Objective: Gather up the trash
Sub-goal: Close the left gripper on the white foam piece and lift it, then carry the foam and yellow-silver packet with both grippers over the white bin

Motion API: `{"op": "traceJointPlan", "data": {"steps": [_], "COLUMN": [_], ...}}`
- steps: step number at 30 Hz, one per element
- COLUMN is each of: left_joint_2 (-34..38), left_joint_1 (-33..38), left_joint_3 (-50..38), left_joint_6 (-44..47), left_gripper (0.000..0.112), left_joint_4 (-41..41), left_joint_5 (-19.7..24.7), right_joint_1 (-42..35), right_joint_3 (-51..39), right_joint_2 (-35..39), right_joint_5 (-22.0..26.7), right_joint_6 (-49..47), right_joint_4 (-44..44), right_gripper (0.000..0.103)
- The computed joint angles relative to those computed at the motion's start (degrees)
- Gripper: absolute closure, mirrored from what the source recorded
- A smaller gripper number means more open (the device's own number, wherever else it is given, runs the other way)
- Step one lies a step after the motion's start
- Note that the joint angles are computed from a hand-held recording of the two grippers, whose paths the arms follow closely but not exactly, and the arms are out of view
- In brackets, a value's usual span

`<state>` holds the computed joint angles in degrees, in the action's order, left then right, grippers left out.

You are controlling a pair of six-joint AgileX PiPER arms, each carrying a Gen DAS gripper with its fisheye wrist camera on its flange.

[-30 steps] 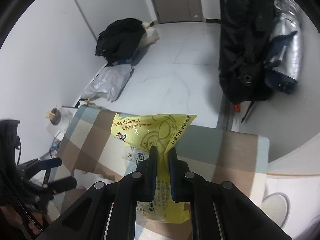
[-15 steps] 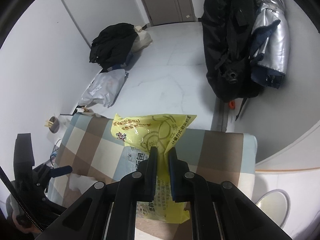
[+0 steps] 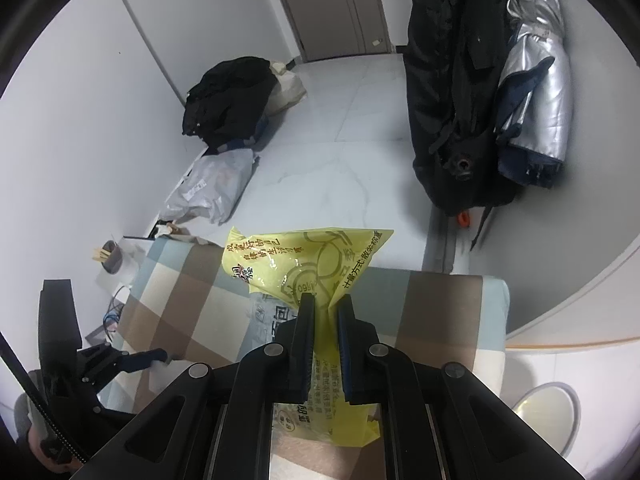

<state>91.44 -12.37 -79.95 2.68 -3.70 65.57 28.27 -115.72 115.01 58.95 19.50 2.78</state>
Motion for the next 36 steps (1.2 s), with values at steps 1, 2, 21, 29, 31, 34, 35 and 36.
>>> {"op": "traceJointPlan", "data": {"steps": [1,2,21,29,31,34,35,36], "left_joint_2": [-0.51,-0.95,-15.41,-18.99,-19.35,-19.19,-19.06,-18.74], "left_joint_1": [-0.02,0.08,1.76,-5.54,-8.14,-10.83,-11.51,-12.31], "left_joint_3": [0.48,0.92,5.30,0.33,-1.81,-5.51,-6.79,-8.27], "left_joint_6": [-0.44,-0.78,-3.45,-8.33,-9.77,-11.39,-11.75,-12.17], "left_gripper": [0.045,0.045,0.045,0.045,0.045,0.045,0.045,0.045], "left_joint_4": [-0.06,-0.12,-8.35,-6.75,-6.67,-8.79,-9.69,-10.38], "left_joint_5": [-0.18,-0.30,-6.91,-6.57,-6.15,-5.46,-5.08,-4.61], "right_joint_1": [-0.01,-0.01,3.84,6.43,7.21,9.81,11.24,12.54], "right_joint_3": [0.32,1.02,28.70,33.03,32.80,31.34,30.40,29.63], "right_joint_2": [-0.44,-1.18,-29.44,-45.68,-48.87,-54.06,-55.94,-57.21], "right_joint_5": [-0.24,-0.71,-11.87,-6.00,-4.28,0.20,2.24,3.67], "right_joint_6": [0.08,0.51,15.93,21.85,22.94,26.24,27.44,28.18], "right_joint_4": [-0.13,-0.67,-13.88,-14.96,-15.68,-19.10,-20.79,-22.11], "right_gripper": [0.093,0.093,0.093,0.093,0.093,0.093,0.093,0.093]}}
